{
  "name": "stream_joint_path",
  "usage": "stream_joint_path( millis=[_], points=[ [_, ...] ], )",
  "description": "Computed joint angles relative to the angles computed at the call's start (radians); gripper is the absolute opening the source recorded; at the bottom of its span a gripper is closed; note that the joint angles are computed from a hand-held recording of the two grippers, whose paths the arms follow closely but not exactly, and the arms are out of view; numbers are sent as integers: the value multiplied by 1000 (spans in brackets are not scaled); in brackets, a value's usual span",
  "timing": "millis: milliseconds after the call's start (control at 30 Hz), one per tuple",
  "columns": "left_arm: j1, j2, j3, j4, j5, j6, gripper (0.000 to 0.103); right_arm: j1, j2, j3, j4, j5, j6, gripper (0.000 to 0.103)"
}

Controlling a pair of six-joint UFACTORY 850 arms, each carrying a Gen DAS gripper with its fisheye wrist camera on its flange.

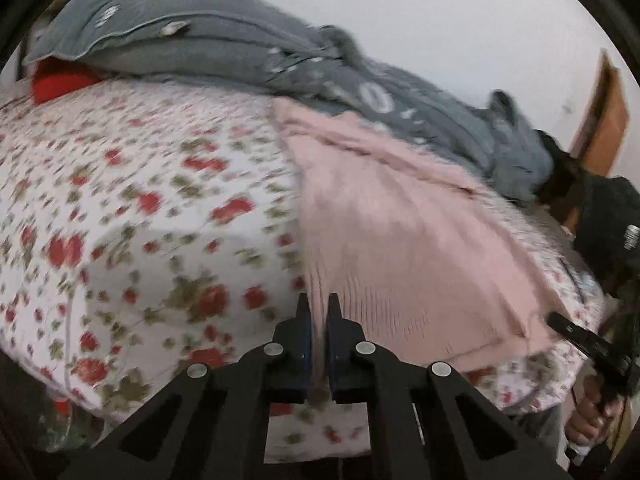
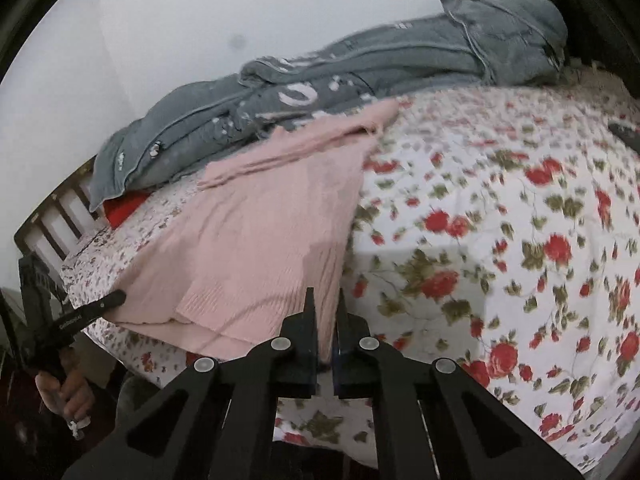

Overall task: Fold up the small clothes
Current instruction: 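Grasp the sweater hem with the left tool while the right tool grasps it too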

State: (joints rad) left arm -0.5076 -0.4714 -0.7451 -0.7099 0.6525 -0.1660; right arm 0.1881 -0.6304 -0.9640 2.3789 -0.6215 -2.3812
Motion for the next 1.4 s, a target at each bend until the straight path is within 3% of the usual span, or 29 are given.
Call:
stream_joint_path(
  millis=[167, 333, 500, 600, 667, 767, 1033, 1133, 1200, 1267, 1400],
  points=[
    [45, 4, 55, 250, 48, -304, 7, 8, 0, 15, 43, 5, -58, 4],
    [25, -11, 10, 146, -14, -147, 10, 16, -9, -2, 20, 36, -47, 6],
    [25, -32, -23, 135, -78, -116, 15, 20, -17, -17, -32, 54, 0, 10],
    [27, -35, -21, 155, -75, -142, 19, 26, -22, -27, -27, 66, 9, 18],
    [29, -38, -24, 176, -75, -171, 23, 32, -27, -34, -17, 70, 4, 31],
    [26, -40, -26, 171, -70, -171, 25, 51, -32, -44, 29, 102, -51, 36],
    [0, -58, -47, 62, -50, -55, 25, 76, -31, -35, 182, 117, -167, 36],
    [-8, -59, -49, 35, -50, -34, 13, 90, -30, -26, 276, 115, -256, 35],
    [-4, -51, -39, 64, -49, -58, 10, 94, -28, -23, 304, 122, -296, 26],
    [-7, -41, -25, 41, -34, -53, 7, 87, -31, -24, 249, 120, -260, 15],
    [8, -13, 20, 137, 18, -179, 7, 72, -37, -28, 136, 123, -155, 14]
  ],
)
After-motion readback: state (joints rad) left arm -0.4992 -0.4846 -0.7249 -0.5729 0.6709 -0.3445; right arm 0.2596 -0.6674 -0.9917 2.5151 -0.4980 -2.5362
